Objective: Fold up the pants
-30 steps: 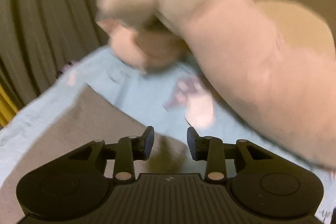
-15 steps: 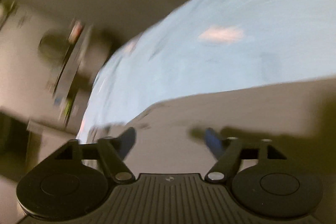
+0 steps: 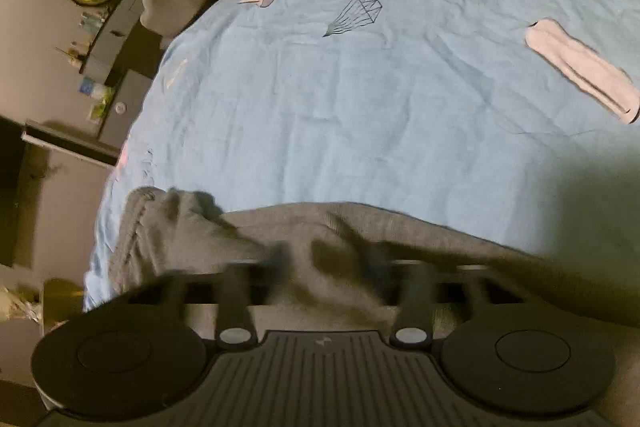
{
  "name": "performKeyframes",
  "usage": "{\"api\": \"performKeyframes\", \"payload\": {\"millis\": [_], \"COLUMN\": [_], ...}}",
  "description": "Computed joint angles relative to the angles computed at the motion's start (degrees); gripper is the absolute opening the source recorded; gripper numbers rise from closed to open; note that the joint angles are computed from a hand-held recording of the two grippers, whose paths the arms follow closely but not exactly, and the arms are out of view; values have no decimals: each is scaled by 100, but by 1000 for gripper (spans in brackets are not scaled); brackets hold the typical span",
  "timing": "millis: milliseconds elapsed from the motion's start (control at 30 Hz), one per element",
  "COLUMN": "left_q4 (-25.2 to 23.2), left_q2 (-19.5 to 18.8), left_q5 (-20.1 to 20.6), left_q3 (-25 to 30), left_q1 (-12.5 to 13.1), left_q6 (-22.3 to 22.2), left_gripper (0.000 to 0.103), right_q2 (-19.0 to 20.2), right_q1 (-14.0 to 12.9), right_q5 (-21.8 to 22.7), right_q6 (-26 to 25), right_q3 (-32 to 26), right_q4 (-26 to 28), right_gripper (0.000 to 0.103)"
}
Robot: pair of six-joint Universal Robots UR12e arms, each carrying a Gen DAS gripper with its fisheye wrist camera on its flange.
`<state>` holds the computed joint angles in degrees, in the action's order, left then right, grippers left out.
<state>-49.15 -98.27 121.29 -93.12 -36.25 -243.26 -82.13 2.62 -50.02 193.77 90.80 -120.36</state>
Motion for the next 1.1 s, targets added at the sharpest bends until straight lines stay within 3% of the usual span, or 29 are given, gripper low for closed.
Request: {"api": "performKeyframes", "payload": {"millis": [100,200,233,267,333,367,500,600,633,700,733,900,1000,1100], "left_q4": [-81,-154,-186,-214,-259,-251,-236,-224,-217,-227,-225,-236,-254,-287], "left_q2": [14,16,8,4,-8,-4,-2,-3,-5,-13,-16,-31,-38,-43], "left_q5": [10,42,52,60,67,66,59,61,62,64,67,68,54,47], "left_q3": [15,34,49,61,84,77,70,67,67,74,76,92,104,120], "left_q1": [-13,-26,-30,-33,-34,-34,-33,-34,-35,-33,-33,-32,-27,-25], "left_q6": [-59,-126,-127,-119,-103,-102,-99,-101,-101,-84,-75,-62,-60,-70], "left_gripper": [96,95,95,95,95,95,95,95,95,95,95,96,96,97], "right_q2": [90,120,135,136,143,151,112,38,27,40,36,-493,-861,-901], "right_q1": [48,57,86,111,200,242,292,397,465,637,681,557,451,486], "right_q5": [92,215,163,77,-256,-437,-684,-1284,-1711,-2742,-2933,-2438,-1983,-2250], "right_q6": [-84,-69,-50,-8,45,92,388,826,955,722,654,722,533,461], "right_q3": [-55,-80,-101,-98,-109,-130,6,219,260,199,177,763,1188,1332], "right_q4": [120,92,53,-18,-134,-147,-664,-1880,-2206,-2391,-2322,-2825,-2624,-2156], "right_gripper": [33,47,47,45,21,14,6,2,0,0,0,1,1,1]}}
